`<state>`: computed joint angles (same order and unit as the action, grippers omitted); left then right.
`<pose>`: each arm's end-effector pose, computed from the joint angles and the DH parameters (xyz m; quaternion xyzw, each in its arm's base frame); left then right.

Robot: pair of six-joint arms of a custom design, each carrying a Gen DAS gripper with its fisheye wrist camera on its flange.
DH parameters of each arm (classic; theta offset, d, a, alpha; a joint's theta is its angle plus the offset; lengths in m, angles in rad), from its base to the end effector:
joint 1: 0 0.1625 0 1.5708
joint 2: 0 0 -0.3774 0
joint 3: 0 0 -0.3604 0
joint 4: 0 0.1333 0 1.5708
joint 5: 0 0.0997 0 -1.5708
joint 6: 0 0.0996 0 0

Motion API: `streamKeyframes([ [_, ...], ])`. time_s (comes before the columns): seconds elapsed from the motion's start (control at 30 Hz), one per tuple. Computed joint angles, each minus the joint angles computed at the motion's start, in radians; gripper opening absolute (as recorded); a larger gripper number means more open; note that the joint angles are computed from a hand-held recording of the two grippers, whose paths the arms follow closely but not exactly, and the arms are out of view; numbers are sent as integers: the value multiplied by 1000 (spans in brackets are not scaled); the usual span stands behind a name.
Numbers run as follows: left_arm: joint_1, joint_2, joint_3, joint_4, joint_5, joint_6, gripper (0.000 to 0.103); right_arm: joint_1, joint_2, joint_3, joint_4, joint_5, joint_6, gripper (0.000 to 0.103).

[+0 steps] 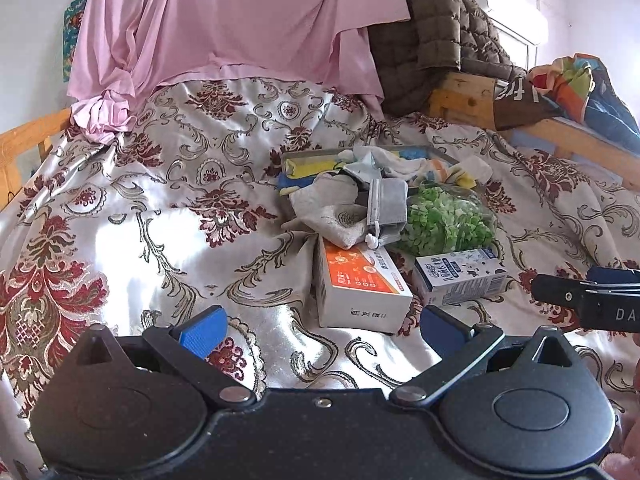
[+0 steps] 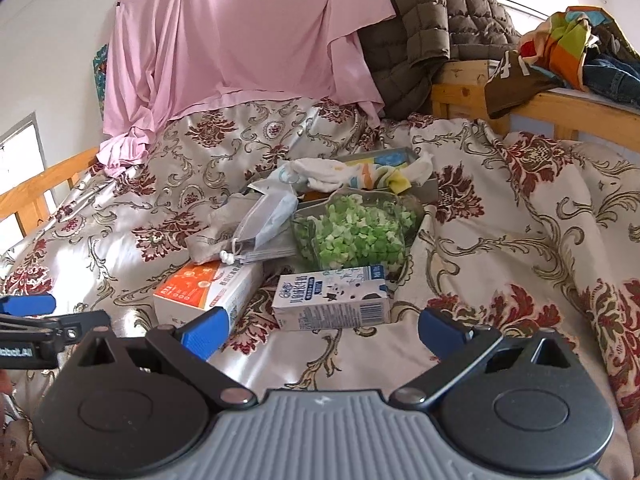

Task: Organize soft objects
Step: 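Grasp the beige drawn pouch with the left tool while the right tool grasps the grey mask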

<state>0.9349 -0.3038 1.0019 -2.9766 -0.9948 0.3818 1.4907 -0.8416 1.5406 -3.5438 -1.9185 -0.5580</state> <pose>-0.3042 -0.7279 0.0451 0.3522 0.8334 -0.3633 0.2222 0.0474 -0.6519 0.2800 0.0874 -0.7936 0.5126 0.3158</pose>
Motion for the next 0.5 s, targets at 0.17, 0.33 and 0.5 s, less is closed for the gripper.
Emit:
streamKeyframes([
  [0.17, -2, 22, -31, 22, 21, -17, 102, -6, -2, 0, 16, 36, 0, 103],
  [0.33, -6, 47, -64, 44, 48, -27, 102, -10, -10, 6, 28, 62, 13, 103],
  [0.5, -8, 70, -100, 66, 75, -39, 102, -15, -17, 8, 40, 79, 40, 103],
])
